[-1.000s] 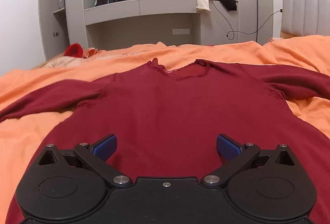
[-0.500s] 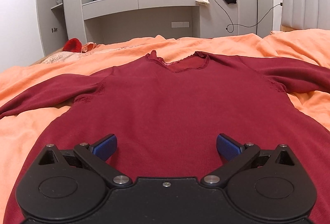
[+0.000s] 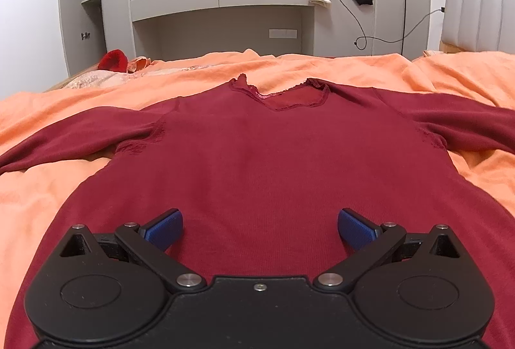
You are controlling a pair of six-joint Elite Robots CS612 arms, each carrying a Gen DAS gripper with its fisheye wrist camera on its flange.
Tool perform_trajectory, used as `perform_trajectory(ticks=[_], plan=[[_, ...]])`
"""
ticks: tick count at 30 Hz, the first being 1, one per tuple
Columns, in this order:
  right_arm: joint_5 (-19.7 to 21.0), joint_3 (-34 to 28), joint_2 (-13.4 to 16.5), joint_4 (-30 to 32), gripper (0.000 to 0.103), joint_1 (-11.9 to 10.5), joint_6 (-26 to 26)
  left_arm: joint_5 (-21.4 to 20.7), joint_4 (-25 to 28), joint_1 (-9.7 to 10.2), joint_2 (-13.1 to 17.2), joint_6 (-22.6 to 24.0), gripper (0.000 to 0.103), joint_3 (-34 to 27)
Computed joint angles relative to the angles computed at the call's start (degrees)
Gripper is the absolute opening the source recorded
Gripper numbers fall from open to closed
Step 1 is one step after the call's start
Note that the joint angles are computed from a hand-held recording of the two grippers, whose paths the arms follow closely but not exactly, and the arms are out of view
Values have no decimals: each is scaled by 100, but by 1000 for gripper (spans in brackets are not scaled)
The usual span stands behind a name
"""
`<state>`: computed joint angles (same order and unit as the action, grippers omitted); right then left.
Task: Fold small clothes
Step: 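Fold the sleeve across the sweater body with the right gripper and release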
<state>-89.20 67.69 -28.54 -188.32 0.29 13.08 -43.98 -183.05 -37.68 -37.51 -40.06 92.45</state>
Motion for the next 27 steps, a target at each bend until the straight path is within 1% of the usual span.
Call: perform_trajectory(ticks=[2, 6, 10, 14, 17, 20, 22, 24, 27], plan=[[298, 147, -135, -150, 6, 17, -42, 5, -34, 2, -24, -65, 102, 31], [1135, 432, -404, -447, 6, 71, -4, 112, -27, -8, -106, -232, 102, 128], [1827, 625, -607, -713, 6, 236, -407, 271, 110, -8, -240, -567, 102, 268], [2549, 653, -705, -764, 6, 434, -813, 428, 98, 14, -415, -970, 102, 515], [3027, 593, -718, -657, 6, 584, -1159, 761, 59, 14, -556, -1223, 102, 750], [3482, 463, -666, -375, 6, 739, -1555, 1045, 72, 25, -698, -1568, 102, 981], [3711, 404, -621, -118, 6, 859, -1834, 1170, 176, 45, -797, -1882, 102, 1118], [3824, 418, -595, 123, 6, 985, -2187, 1258, 325, 74, -895, -2223, 102, 1252], [3698, 400, -513, 501, 6, 1209, -2959, 1305, 564, 116, -1030, -2717, 102, 1417]])
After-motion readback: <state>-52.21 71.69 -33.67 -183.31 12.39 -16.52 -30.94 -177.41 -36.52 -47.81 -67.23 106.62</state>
